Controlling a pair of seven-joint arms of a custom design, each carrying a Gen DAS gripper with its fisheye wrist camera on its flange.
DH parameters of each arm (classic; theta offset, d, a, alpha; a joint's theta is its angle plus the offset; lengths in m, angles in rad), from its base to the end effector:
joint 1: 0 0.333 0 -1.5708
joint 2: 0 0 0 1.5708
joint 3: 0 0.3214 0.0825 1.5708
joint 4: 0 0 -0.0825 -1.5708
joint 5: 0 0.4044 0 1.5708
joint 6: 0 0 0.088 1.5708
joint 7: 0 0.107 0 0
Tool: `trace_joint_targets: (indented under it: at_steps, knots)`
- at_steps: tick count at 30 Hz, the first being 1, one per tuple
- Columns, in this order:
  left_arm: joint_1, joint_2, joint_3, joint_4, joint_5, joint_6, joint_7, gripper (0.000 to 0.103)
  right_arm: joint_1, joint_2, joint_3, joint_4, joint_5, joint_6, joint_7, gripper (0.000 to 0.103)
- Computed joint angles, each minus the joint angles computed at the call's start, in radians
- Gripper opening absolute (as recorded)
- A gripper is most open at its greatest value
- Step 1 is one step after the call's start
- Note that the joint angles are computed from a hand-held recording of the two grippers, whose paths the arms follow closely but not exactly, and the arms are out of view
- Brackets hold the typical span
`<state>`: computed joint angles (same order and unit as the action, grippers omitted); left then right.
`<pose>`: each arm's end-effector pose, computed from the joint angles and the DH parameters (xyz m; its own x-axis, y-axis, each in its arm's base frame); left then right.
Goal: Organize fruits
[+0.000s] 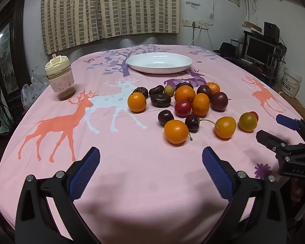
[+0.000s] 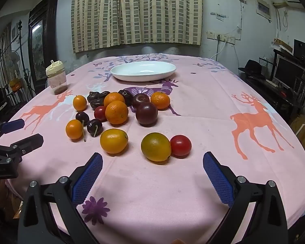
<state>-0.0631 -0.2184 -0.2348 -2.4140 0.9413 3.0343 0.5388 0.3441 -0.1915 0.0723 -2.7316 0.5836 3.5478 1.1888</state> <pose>0.4669 -0.2114 0.4574 -0.1653 -0.9857 -0.0334 -0.6194 0.1301 -0.7743 0.4273 0.1149 0.3840 0.1419 -0.9899 0.0072 -0.5616 -0.0865 -0.8229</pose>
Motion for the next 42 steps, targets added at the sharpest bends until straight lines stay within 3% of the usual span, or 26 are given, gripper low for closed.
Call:
trace_joint_targets:
  at_steps: [24,42]
  knots:
    - [-0.006,-0.001,0.004,0.000,-0.026,-0.005,0.027,0.098,-0.001,-0.005,-0.002,-0.003,-0.004,-0.002,0.002,0.099]
    - [0.002,0.003,-0.002,0.000,0.021,-0.007,-0.017,0.099,-0.002,-0.006,-0.004,-0.004,-0.009,-0.003,0.005,0.099]
